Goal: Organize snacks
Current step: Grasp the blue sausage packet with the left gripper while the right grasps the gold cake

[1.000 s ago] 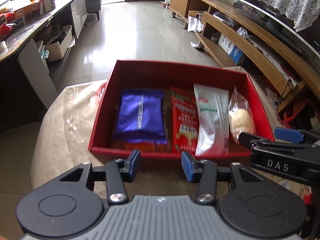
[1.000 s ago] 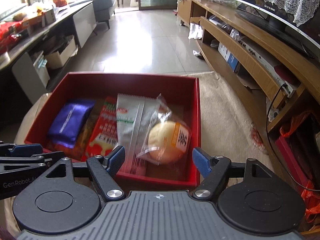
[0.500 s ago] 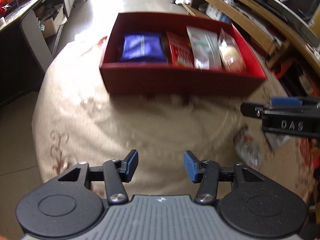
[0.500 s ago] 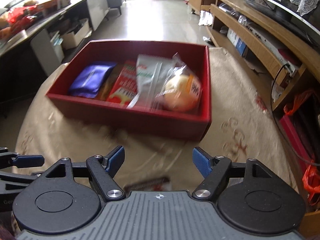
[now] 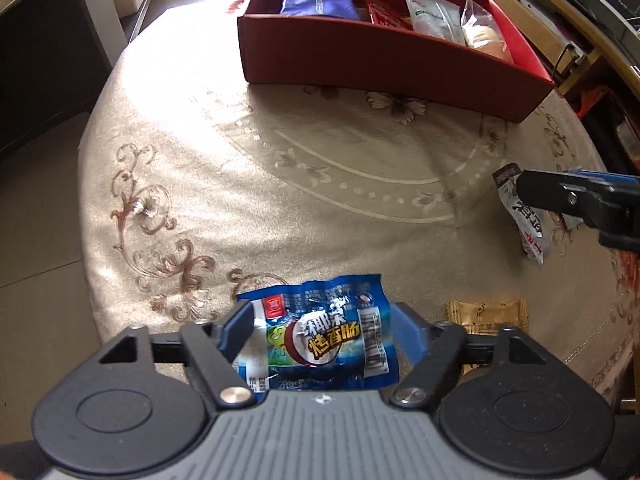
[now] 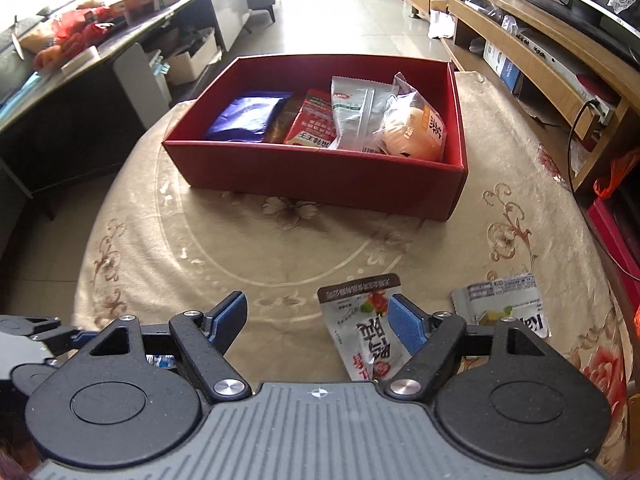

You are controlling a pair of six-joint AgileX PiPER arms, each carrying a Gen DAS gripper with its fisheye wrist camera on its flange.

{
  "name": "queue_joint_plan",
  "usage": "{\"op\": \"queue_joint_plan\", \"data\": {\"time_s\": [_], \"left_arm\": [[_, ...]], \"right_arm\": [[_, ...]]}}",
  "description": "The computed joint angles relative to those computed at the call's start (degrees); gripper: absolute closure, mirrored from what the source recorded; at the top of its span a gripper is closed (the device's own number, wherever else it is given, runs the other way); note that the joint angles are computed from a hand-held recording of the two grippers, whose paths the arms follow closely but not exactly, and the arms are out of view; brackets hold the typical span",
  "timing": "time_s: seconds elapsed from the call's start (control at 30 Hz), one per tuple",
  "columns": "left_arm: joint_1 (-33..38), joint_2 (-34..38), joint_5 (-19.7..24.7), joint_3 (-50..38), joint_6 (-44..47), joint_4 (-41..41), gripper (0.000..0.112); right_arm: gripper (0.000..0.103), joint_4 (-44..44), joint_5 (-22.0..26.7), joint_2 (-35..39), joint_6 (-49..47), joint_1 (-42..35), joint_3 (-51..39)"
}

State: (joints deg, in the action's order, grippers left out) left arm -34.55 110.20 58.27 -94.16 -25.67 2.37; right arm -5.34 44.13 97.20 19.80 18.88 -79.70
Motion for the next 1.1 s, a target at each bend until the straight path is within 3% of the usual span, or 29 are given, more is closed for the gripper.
{"op": "queue_joint_plan", "data": {"time_s": [0.7,0.83,1.1], "left_arm": [[-3.3,3.3,1.4,-1.3,-12.7,6.7,0.026],[-5.2,2.6,0.7,0.4,-13.9,10.5,0.032],[-3.4,-0.4,-1.5,3.3,-13.1,9.0,0.041]], "right_arm": [[0.02,3.5,0.5,0.2,-4.4,0.0,0.2],[0.02,3.4,0.7,0.2,-4.9,0.1,0.4],[0.02,3.7,0.3,-0.7,-5.6,0.0,1.4]]}}
